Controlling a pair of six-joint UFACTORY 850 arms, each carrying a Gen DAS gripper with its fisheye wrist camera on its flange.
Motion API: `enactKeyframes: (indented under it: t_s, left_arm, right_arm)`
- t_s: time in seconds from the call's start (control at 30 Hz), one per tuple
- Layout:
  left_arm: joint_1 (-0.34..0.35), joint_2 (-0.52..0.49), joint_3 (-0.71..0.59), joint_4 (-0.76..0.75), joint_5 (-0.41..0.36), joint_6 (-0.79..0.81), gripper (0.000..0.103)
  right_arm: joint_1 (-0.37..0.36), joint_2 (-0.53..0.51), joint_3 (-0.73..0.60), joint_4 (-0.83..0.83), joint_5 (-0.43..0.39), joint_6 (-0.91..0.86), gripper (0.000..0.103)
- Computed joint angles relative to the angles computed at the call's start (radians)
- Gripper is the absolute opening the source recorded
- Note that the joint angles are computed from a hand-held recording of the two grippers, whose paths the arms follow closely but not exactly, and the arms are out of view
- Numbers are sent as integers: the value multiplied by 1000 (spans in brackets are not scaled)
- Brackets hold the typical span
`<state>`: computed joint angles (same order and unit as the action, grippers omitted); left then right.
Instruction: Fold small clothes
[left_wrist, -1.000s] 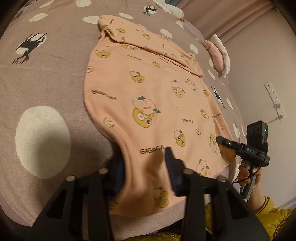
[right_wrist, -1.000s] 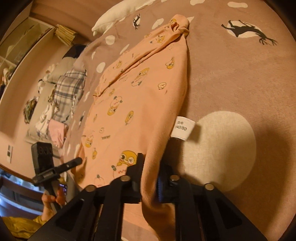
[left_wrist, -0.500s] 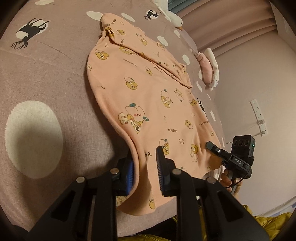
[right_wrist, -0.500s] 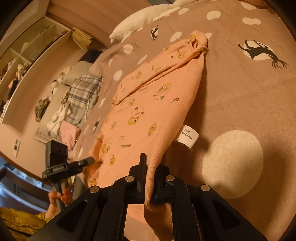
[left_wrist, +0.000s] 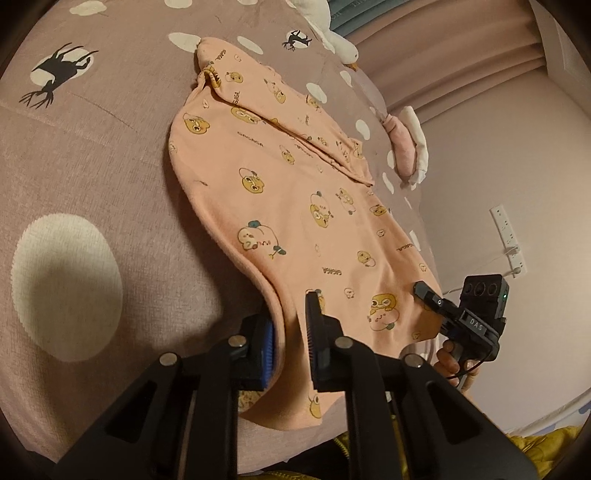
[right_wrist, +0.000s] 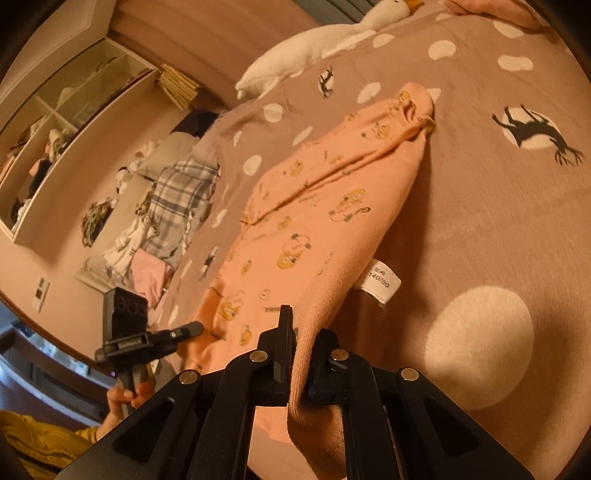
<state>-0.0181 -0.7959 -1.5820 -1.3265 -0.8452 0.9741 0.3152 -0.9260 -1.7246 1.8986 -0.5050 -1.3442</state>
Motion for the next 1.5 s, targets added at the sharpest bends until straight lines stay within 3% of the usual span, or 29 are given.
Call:
enactKeyframes:
  t_s: [0.47, 0.8, 0.97, 1.27, 1.5]
  left_arm:
    - [13, 10, -7, -69, -39, 45, 11]
    - [19, -52, -101, -177, -139, 46, 5]
    - [16, -80, -159, -185, -143, 12, 5]
    - [7, -177, -356, -189, -149, -30, 5]
    - [1, -366, -639, -235, -203, -172, 4]
  right_arm:
    - [-7, 8, 20, 122, -64, -95, 8]
    - [-9, -11, -45, 166, -86, -152, 8]
    - [-15, -30, -100, 185, -85, -173, 8]
    - [-24, -120, -286, 139, -70, -120, 8]
    - [-32, -232, -492, 19, -28, 41, 8]
